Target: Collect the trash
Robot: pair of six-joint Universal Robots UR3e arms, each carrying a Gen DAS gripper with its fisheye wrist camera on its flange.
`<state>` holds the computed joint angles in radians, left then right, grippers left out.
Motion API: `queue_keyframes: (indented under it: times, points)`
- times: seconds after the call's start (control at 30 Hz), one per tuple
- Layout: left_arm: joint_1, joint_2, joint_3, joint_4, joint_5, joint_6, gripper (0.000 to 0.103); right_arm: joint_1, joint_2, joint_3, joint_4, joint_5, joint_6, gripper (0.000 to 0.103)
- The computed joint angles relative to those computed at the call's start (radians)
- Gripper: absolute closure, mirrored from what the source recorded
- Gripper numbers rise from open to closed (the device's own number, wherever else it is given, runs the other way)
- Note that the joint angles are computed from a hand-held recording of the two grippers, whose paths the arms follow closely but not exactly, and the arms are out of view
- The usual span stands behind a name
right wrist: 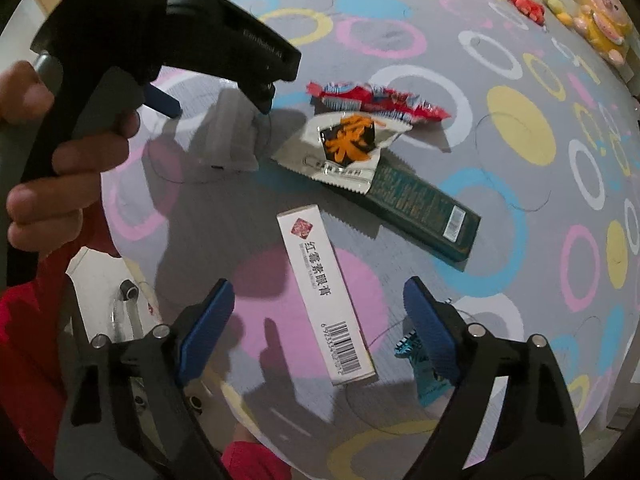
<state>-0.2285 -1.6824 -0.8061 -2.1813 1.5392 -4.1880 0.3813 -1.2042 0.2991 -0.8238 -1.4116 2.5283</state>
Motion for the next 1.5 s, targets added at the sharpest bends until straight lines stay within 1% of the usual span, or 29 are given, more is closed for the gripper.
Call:
queue_keyframes:
  times: [0.03,0.1,0.17,0.23,0.33,0.37,0.43,0.5,0.57,0.6,0.63,0.67,0.83,0.87,0.93,1.07,1.13,1.17,1.23,1.3,1.37,1.4,1.5]
  points:
    - [-0.004,-0.013,0.006,0.004,0.004,-0.007,0.011,0.000,-0.015,0.039,-0.025,-0.002,0.002,0.019]
    - [-0.008,-0.019,0.006,0.009,0.014,-0.020,0.011,-0.006,-0.026,0.076,-0.039,0.004,0.005,0.031]
    - [-0.018,-0.020,-0.004,0.022,0.032,-0.056,0.014,-0.007,-0.040,0.110,-0.063,0.003,0.006,0.036]
    - [-0.019,-0.007,-0.037,0.047,0.035,-0.074,0.014,-0.006,-0.047,0.133,-0.071,-0.002,0.002,0.036]
    - [-0.027,-0.036,-0.013,0.038,0.044,-0.081,0.014,-0.006,-0.066,0.182,-0.093,-0.006,0.008,0.037]
    - [-0.035,-0.060,0.016,0.022,0.057,-0.086,0.018,-0.004,-0.079,0.208,-0.108,-0.010,0.009,0.041]
    - [-0.051,-0.112,0.081,-0.011,0.073,-0.089,0.020,-0.002,-0.104,0.262,-0.132,-0.012,0.017,0.049]
    - [-0.058,-0.132,0.115,-0.024,0.082,-0.085,0.026,-0.002,-0.119,0.297,-0.147,-0.010,0.034,0.064]
    - [-0.062,-0.140,0.138,-0.036,0.092,-0.096,0.038,-0.007,-0.133,0.328,-0.162,-0.007,0.047,0.074]
    - [-0.062,-0.150,0.160,-0.048,0.094,-0.109,0.042,-0.007,-0.137,0.339,-0.168,-0.010,0.057,0.078]
    - [-0.060,-0.145,0.162,-0.053,0.097,-0.121,0.049,-0.006,-0.147,0.356,-0.182,-0.017,0.067,0.078]
    - [-0.056,-0.139,0.159,-0.049,0.098,-0.120,0.054,-0.003,-0.152,0.363,-0.188,-0.021,0.076,0.078]
    - [-0.040,-0.104,0.109,-0.010,0.086,-0.074,0.060,0.011,-0.160,0.364,-0.214,-0.033,0.126,0.078]
    - [-0.035,-0.081,0.089,-0.006,0.083,-0.067,0.061,0.016,-0.162,0.356,-0.213,-0.033,0.142,0.078]
    - [-0.025,-0.084,0.115,-0.021,0.077,-0.053,0.061,0.027,-0.156,0.335,-0.211,-0.037,0.167,0.078]
    - [0.003,-0.023,0.075,-0.004,0.064,-0.001,0.062,0.027,-0.167,0.297,-0.190,-0.027,0.220,0.078]
    - [0.005,0.002,0.076,-0.012,0.077,0.021,0.062,0.021,-0.169,0.277,-0.178,-0.013,0.233,0.078]
    - [0.000,0.024,0.057,-0.009,0.084,0.024,0.062,0.027,-0.170,0.266,-0.180,-0.025,0.253,0.078]
    - [0.002,0.037,0.080,-0.025,0.093,0.052,0.063,0.018,-0.167,0.235,-0.162,-0.026,0.265,0.078]
    - [0.000,0.049,0.100,-0.038,0.110,0.079,0.064,0.020,-0.131,0.142,-0.124,-0.027,0.293,0.078]
    - [0.001,0.052,0.125,-0.055,0.124,0.103,0.064,0.020,-0.123,0.103,-0.104,-0.024,0.318,0.078]
    - [0.011,0.079,0.094,-0.043,0.120,0.123,0.064,0.023,-0.125,0.100,-0.107,-0.029,0.329,0.078]
    - [0.014,0.094,0.111,-0.057,0.122,0.149,0.065,0.044,-0.127,0.101,-0.125,-0.042,0.364,0.078]
